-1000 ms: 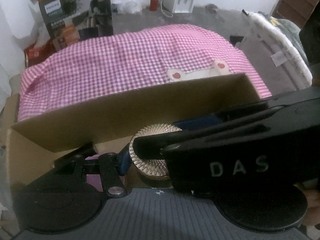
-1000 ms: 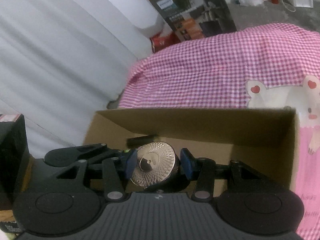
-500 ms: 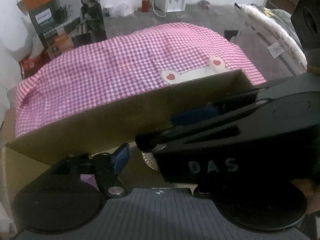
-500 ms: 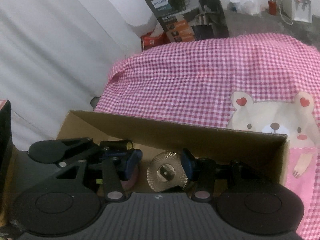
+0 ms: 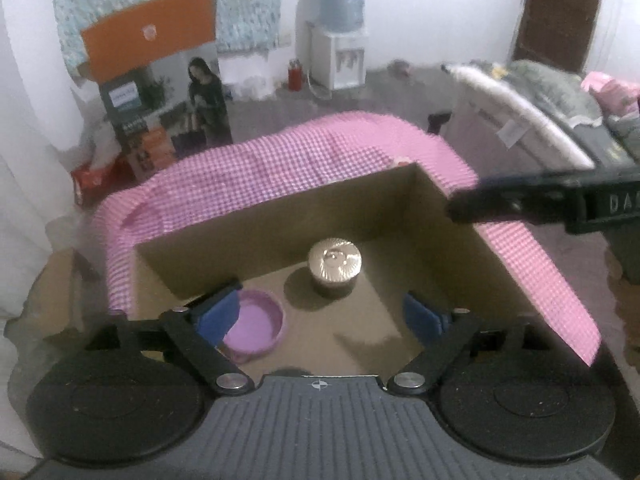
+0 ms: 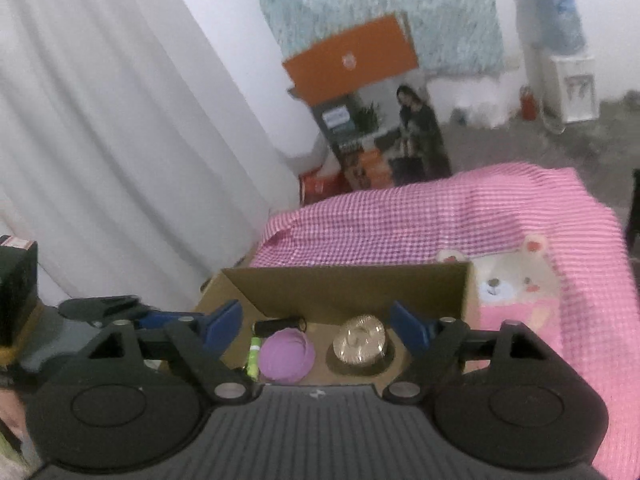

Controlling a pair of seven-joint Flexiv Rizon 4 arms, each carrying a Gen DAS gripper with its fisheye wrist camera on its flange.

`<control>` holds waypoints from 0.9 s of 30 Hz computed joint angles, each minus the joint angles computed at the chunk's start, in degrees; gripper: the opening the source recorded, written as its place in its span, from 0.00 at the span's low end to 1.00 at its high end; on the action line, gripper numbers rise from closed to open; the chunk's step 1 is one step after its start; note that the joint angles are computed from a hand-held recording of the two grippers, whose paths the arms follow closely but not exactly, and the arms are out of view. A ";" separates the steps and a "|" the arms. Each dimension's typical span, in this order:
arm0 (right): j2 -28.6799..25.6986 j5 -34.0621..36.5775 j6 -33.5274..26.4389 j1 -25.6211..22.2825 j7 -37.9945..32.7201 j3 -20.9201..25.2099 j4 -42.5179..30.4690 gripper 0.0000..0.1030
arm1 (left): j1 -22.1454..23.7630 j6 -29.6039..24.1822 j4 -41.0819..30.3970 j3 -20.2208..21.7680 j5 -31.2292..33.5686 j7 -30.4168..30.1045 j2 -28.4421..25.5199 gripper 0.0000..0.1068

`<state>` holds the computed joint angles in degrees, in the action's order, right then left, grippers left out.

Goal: Organize rigid objects
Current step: 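Carry the gold-lidded jar into the box and open the right gripper, then move the right gripper back and grasp the green dropper bottle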

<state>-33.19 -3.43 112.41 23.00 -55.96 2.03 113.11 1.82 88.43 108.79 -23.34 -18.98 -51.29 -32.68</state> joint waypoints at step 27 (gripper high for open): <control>-1.67 13.41 6.70 15.95 -4.98 -1.06 9.90 0.62 | -6.03 38.68 15.51 5.49 18.93 -10.68 -10.56 0.59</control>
